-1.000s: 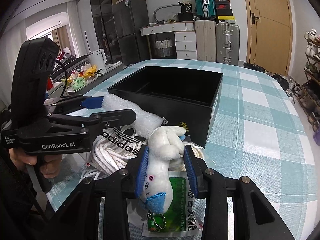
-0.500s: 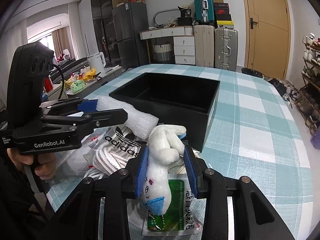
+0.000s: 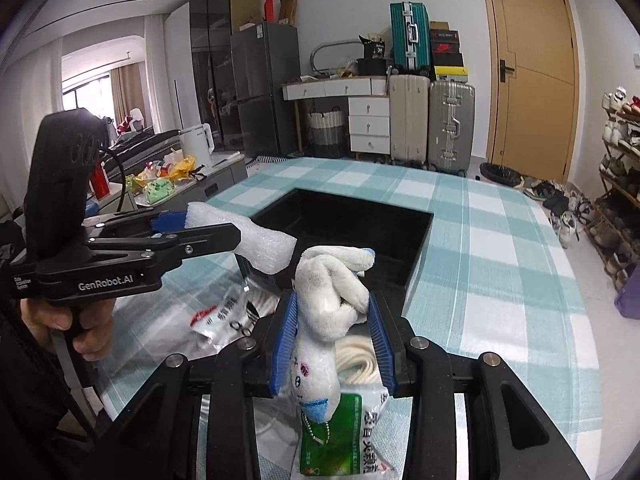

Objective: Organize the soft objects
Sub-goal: 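Lift the bunny and bubble wrap with both grippers over the black box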

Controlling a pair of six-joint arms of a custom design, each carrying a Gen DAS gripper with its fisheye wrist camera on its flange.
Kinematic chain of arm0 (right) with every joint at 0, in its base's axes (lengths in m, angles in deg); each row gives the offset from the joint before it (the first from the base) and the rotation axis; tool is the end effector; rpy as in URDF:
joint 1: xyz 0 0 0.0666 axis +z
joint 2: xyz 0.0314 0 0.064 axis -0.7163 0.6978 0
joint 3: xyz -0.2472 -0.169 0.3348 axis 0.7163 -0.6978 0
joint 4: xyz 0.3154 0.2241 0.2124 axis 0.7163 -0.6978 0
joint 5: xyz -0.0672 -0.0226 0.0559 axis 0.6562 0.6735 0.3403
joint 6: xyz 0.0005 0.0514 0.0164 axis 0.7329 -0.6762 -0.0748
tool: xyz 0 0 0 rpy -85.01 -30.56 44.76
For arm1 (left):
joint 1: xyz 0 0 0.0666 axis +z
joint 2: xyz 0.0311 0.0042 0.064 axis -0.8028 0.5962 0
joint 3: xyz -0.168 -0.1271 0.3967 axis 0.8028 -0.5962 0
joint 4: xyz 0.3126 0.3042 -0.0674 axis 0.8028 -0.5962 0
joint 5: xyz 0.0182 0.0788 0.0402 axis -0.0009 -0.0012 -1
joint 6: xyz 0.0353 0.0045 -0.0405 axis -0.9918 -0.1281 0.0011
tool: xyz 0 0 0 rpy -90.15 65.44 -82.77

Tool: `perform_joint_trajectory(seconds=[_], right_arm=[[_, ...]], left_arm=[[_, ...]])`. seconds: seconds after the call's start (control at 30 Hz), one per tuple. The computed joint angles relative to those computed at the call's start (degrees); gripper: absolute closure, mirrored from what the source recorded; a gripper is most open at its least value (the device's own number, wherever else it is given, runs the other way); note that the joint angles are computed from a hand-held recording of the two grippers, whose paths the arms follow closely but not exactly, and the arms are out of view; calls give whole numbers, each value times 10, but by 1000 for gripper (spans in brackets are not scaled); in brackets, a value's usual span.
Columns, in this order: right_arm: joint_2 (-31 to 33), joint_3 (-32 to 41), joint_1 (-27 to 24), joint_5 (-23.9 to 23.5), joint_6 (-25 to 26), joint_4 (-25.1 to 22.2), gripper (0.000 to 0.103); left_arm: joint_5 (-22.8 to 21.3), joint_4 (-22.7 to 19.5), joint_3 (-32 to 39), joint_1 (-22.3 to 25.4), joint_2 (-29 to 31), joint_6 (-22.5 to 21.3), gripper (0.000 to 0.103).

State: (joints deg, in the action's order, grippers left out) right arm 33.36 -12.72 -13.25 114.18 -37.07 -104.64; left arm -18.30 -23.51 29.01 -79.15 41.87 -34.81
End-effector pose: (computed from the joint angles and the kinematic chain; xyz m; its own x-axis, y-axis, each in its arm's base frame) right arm 0.3952 0.2309 0.3758 -0.5669 0.1005 -0.8176 0.0978 0.9937 0.0544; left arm 0.5561 -0.2873 0.3366 -0.3974 0.3676 -0.8408 0.8058 0.5781 -0.1281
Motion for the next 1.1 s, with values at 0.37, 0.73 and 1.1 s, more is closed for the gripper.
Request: perform_joint_trajectory(seconds=[0.37,0.73,1.1], right_arm=[[0,26,-13,5,29,9,67],[18,57,-44,-11,70,21,67],[54,84,-76,-45,97,25,67]], left_arm=[[-17,5,24,-1,12,9,53],[-47,-4,65,-9,38,20,53],[-68,-27,105,-20,77,27,53]])
